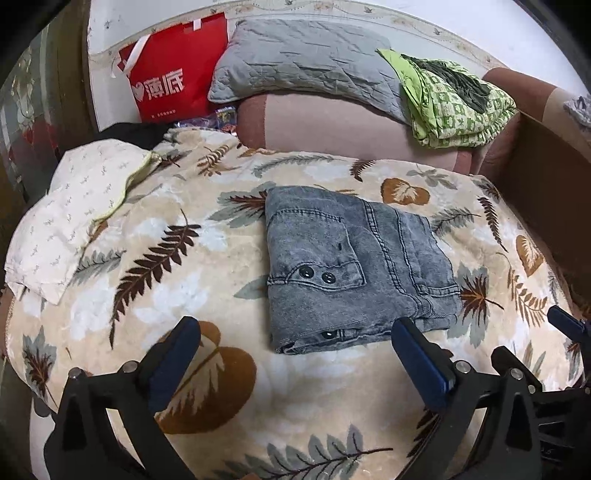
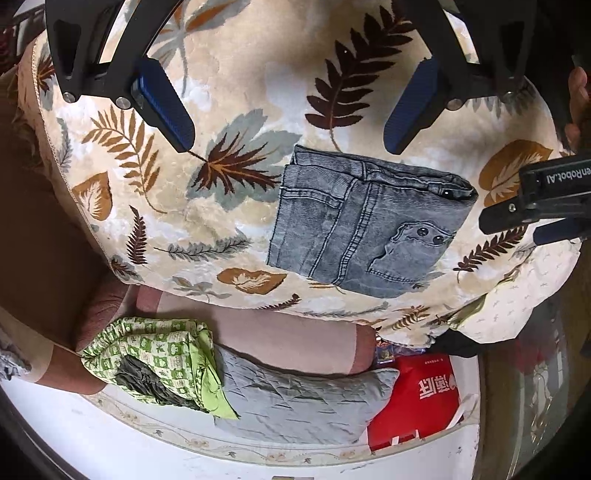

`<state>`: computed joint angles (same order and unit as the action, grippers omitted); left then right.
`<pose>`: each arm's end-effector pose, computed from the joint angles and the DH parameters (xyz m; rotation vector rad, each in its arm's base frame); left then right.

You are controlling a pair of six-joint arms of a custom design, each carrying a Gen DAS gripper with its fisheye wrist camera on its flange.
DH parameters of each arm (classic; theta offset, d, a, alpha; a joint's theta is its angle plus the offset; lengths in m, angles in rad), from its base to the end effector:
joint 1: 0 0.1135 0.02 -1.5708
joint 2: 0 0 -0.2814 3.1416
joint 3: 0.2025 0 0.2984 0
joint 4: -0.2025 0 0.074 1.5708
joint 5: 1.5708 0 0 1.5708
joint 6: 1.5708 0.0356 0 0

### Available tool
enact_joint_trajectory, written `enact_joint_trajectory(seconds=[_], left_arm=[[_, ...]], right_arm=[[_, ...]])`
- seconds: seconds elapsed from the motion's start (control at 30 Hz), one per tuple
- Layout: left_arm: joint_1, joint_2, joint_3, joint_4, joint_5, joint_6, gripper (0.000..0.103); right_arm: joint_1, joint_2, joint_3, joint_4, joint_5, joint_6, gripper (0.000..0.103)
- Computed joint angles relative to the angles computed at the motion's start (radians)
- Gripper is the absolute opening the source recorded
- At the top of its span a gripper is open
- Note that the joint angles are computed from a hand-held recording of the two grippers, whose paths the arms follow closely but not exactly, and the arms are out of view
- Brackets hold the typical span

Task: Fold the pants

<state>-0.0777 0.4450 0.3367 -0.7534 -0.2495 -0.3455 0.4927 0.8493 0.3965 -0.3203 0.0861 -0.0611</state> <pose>0.1340 -0.0016 0.1804 -0.4303 2.3610 0.1075 0.1791 0.0927 0.1744 -0.5995 2.2651 0.1128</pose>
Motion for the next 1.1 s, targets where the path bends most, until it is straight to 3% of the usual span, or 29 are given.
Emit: enact_joint_trajectory(seconds=[0.17, 0.53, 1.1], left_arm=[[0.034, 0.015, 0.005, 0.000, 0.022, 0.003, 0.103], [-0.033, 0.053, 0.033, -0.014, -0.056, -0.030, 0.103], [-0.035, 0.123, 0.048, 0.022, -0.020, -0.021, 0.103]], right_arm=[[0.020, -0.006, 0.004, -0.015, 0.024, -0.002, 0.103], [0.018, -0.031, 0.015, -0.047, 0.033, -0.016, 0.103], [0.011, -0.043, 0.013, -0.064, 0.032, -0.022, 0.103]])
